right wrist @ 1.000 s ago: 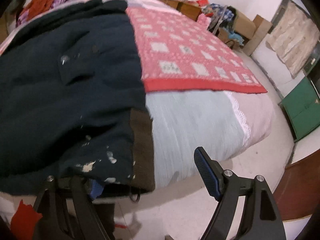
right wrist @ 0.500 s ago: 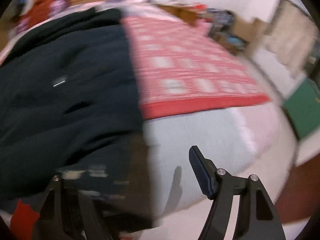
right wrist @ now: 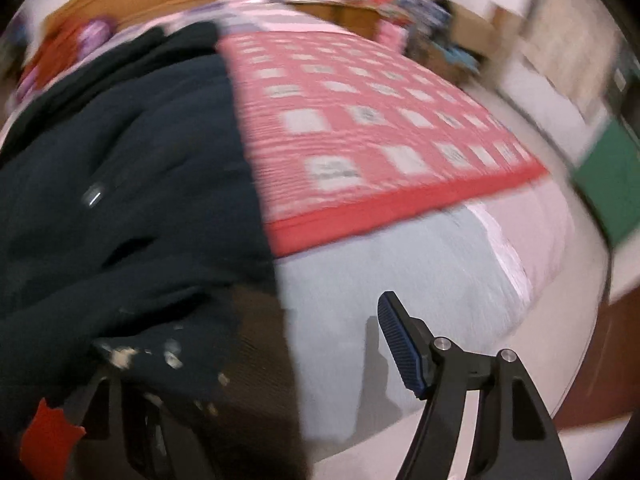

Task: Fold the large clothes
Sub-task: 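Lower both tools to the brown ribbed jacket hem and grasp it, then lift the hem with both tools and fold it toward the collar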

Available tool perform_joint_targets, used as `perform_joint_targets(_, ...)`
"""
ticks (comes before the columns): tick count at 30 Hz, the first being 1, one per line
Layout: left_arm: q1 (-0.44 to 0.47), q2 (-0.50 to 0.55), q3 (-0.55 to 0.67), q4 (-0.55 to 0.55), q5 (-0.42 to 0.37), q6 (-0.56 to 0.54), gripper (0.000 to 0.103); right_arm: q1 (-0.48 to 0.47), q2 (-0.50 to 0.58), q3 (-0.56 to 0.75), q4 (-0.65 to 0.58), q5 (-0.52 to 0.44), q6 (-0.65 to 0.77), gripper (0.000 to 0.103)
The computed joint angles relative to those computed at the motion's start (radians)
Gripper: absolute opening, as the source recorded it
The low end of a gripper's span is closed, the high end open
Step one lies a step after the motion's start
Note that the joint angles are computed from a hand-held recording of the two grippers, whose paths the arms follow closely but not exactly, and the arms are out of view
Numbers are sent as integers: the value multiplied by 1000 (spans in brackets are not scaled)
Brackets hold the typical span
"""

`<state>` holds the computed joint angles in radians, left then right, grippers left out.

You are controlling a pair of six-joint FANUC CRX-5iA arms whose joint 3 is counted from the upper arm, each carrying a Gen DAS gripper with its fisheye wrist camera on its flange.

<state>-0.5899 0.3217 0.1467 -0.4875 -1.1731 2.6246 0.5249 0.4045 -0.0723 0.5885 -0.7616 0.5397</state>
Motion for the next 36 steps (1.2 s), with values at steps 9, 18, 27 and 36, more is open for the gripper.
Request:
perform_joint_targets(9,28,-66,-27,87,72,-121,5,-10,-23,69,-238,-8,138,15)
perform_joint_targets(18,22,-135,-5,74,52,-174,5,-4,-109,73,-222,-12,224,13)
perform_joint_targets(27,-4,-183,44,85,-17,-213,5,12,-182,134,-297,-114,355,12)
perform_joint_targets(36,-49,-242,72,183,-167,-224,5,40,-272,230,-364,-380,457,12)
